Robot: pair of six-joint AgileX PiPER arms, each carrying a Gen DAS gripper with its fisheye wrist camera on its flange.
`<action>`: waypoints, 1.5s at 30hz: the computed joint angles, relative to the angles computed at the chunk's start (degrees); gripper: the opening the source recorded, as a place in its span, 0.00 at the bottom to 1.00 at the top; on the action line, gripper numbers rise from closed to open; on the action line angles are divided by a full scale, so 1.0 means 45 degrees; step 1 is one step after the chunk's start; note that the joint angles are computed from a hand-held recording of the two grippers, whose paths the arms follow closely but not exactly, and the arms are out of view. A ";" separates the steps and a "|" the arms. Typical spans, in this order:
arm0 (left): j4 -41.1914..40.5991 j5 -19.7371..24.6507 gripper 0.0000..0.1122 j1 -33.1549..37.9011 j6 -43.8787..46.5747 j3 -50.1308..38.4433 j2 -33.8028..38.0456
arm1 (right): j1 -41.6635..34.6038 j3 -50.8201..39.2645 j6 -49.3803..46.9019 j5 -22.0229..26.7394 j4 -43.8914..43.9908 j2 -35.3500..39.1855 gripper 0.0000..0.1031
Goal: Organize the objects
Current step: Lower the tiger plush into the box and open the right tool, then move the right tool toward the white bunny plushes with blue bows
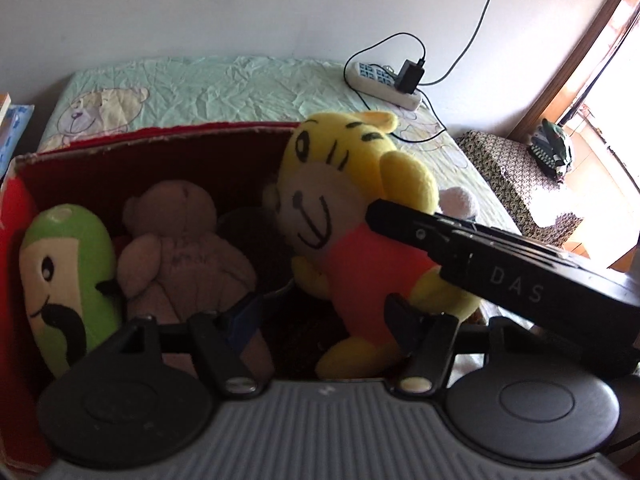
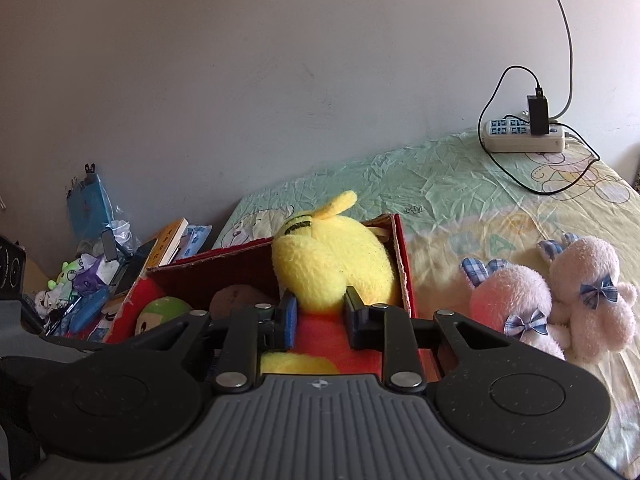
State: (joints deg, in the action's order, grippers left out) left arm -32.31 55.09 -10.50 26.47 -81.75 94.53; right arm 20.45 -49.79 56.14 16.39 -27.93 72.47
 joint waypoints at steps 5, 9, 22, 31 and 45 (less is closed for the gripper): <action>0.0591 -0.0224 0.55 -0.0526 -0.0410 0.0117 0.0034 | -0.0534 -0.0080 -0.3642 0.0778 0.3984 -0.0275 0.25; 0.1099 -0.0275 0.52 -0.0809 -0.0851 -0.0180 0.0254 | -0.1261 -0.0509 -0.6057 0.1254 0.6618 0.0141 0.24; 0.3120 0.0207 0.51 -0.1752 -0.2641 -0.1157 0.0416 | -0.2124 -0.0576 -0.8686 0.1763 0.9164 -0.0083 0.32; 0.5649 0.0361 0.56 -0.2853 -0.4185 -0.1379 -0.0598 | -0.2441 -0.0175 -0.8626 0.1950 0.9432 -0.1308 0.32; 0.8558 -0.0682 0.56 -0.4797 -0.6234 0.0202 -0.2293 | -0.1663 0.2542 -0.3654 0.1183 0.4700 -0.4375 0.34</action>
State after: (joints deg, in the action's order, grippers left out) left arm 6.20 52.02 -32.08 -1.59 -80.83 84.21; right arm 12.97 -38.35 39.70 21.72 -6.78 52.78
